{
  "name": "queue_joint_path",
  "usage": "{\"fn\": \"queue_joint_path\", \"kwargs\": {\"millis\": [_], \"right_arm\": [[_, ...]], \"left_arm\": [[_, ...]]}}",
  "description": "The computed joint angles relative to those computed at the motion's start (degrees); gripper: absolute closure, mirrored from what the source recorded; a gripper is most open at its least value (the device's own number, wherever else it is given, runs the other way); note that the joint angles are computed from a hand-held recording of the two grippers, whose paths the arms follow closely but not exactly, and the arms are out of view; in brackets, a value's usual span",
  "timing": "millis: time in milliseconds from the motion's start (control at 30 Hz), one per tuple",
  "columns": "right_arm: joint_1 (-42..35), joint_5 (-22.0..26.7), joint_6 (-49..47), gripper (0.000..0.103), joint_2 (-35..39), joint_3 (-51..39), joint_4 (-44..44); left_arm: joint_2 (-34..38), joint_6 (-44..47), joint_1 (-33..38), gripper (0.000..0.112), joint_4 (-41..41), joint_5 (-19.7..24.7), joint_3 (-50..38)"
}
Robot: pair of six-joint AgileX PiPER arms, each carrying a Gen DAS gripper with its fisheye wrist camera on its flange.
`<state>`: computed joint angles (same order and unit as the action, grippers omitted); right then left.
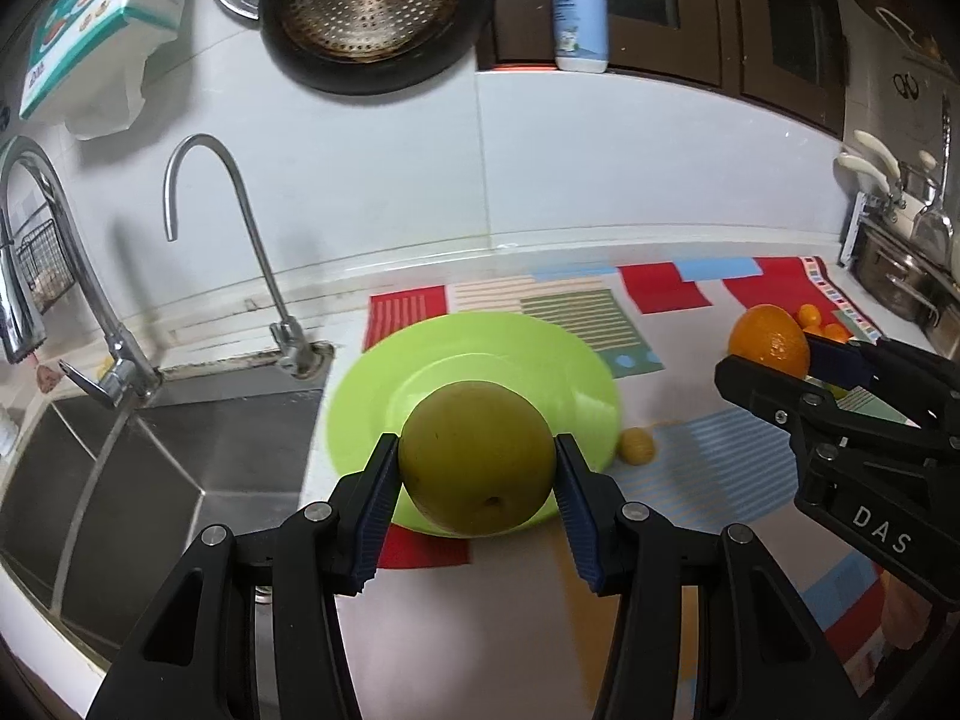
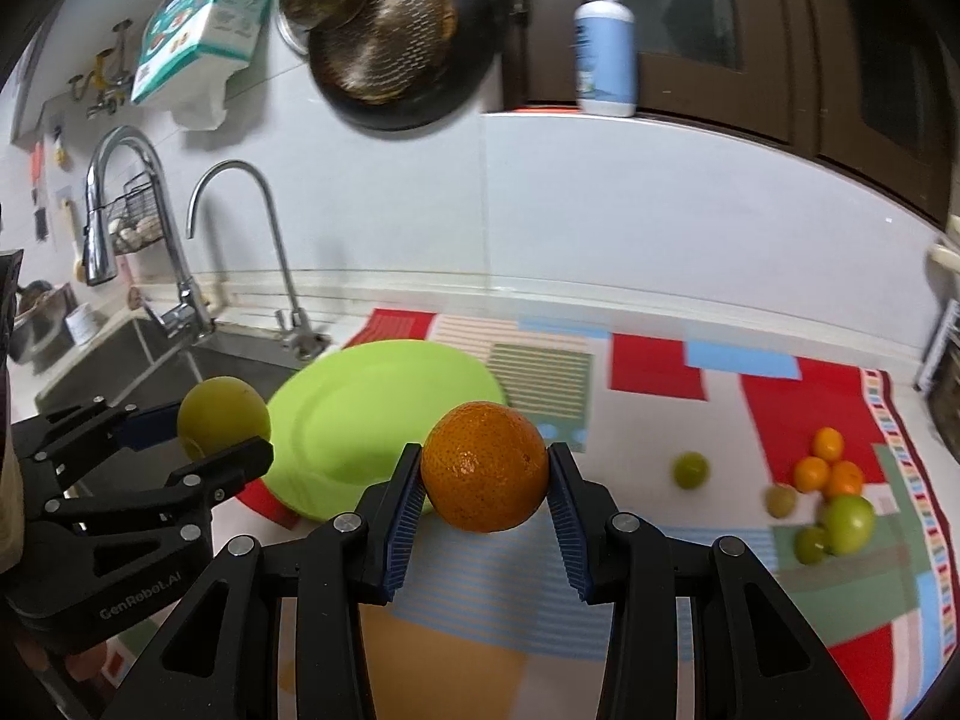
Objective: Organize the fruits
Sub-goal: 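Carry the pear with the left tool while the right tool carries the orange to the green plate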
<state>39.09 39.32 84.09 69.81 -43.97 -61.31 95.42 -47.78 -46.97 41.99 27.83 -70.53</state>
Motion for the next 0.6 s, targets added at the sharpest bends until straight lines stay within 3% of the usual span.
{"fn": "queue_joint_path", "kwargs": {"millis": [367, 600], "right_arm": [[-5.68, -9.91, -6.80, 0.062, 13.25, -8.83, 4.25], [-9.37, -13.91, -14.16, 0.062, 20.30, -13.16, 10.83]], "left_arm": [[4.86, 17.32, 8.03, 0.063, -12.77, -5.38, -2.32], [10.29, 27.93, 11.31, 0.063, -22.76, -6.04, -6.44]]}}
